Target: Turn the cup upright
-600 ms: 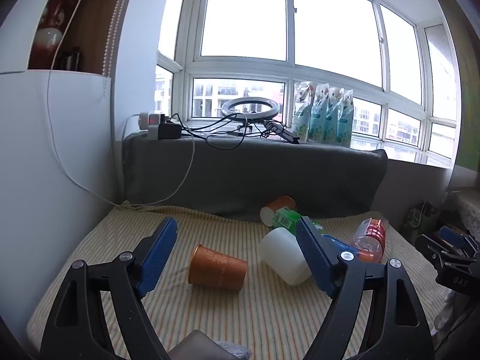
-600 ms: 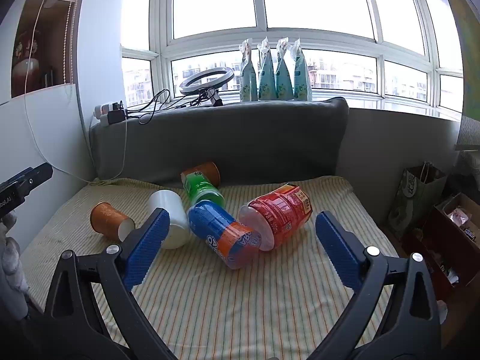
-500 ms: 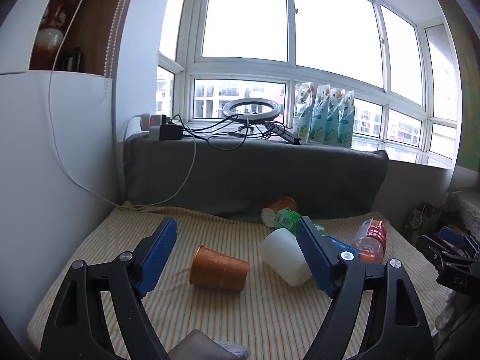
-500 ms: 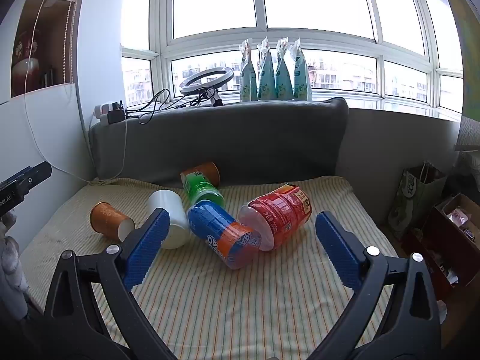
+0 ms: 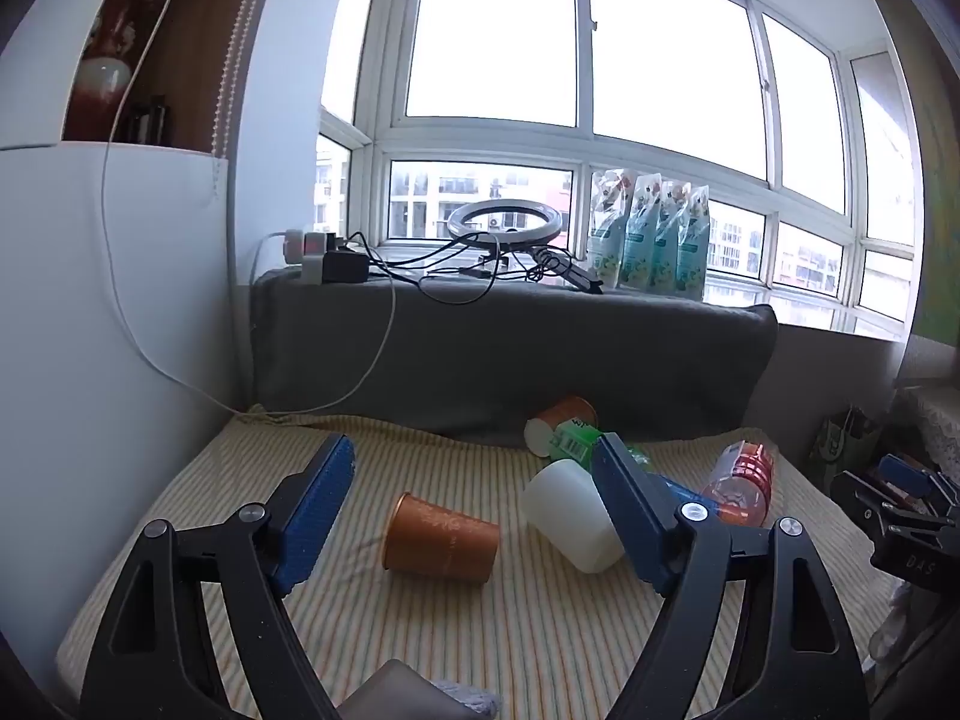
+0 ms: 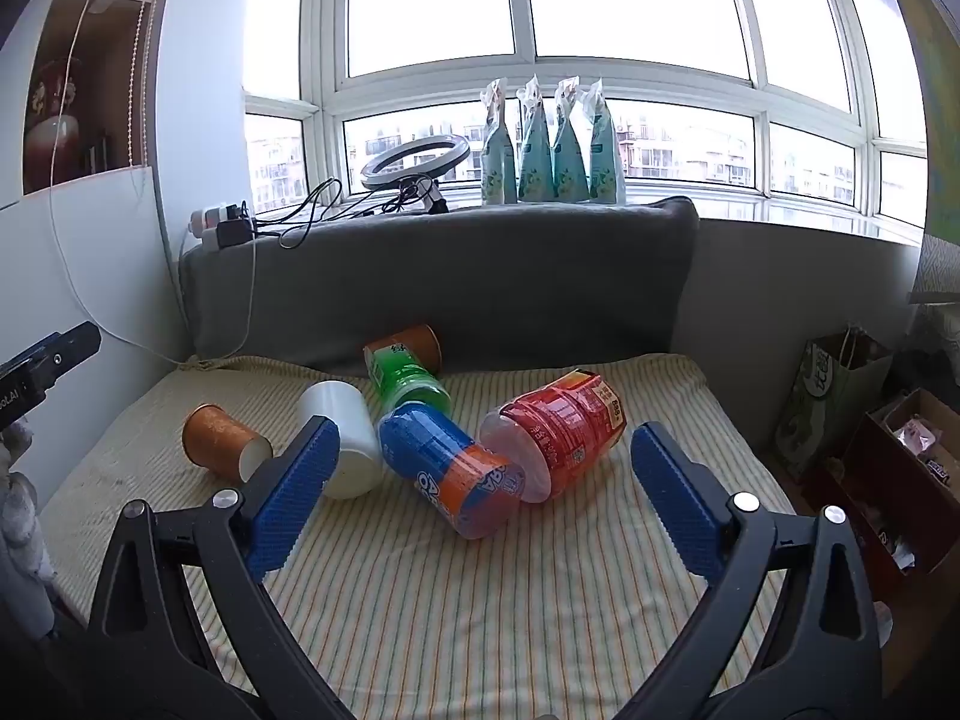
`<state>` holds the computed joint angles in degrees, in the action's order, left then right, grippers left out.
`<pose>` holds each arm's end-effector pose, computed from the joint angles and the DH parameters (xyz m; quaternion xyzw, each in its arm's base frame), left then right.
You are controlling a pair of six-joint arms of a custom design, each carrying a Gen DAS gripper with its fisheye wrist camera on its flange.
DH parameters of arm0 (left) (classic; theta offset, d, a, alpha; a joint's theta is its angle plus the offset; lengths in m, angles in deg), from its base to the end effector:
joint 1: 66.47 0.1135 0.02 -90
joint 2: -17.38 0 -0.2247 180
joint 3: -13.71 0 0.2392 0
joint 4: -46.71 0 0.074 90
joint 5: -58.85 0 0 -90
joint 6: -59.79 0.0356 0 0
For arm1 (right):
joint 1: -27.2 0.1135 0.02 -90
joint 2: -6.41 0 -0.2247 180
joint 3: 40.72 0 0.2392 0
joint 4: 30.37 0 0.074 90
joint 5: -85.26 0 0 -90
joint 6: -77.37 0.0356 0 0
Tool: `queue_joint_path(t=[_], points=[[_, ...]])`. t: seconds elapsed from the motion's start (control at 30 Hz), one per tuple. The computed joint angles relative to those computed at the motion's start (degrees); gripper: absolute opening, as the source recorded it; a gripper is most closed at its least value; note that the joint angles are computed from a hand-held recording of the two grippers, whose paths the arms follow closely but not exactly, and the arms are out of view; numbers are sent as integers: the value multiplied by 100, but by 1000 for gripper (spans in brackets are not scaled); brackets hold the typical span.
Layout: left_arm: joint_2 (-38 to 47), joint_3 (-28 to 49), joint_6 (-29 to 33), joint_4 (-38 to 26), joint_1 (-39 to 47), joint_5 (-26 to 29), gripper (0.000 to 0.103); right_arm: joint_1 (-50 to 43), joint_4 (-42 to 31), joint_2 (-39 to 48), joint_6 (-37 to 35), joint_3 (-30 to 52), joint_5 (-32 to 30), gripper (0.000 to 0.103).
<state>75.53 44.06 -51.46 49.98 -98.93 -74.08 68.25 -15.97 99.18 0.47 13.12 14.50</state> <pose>0.1852 -0.0891 0.1513 -0.1205 0.7984 0.0473 0.5880 0.2451 0.1979 0.1430 -0.1126 0.8266 0.1175 0.5387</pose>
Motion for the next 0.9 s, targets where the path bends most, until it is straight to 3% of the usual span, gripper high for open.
queue_joint_path(t=[0.9], points=[[101,66,34,54,-20,8,81,33,-62,-17,5,33,29,100]])
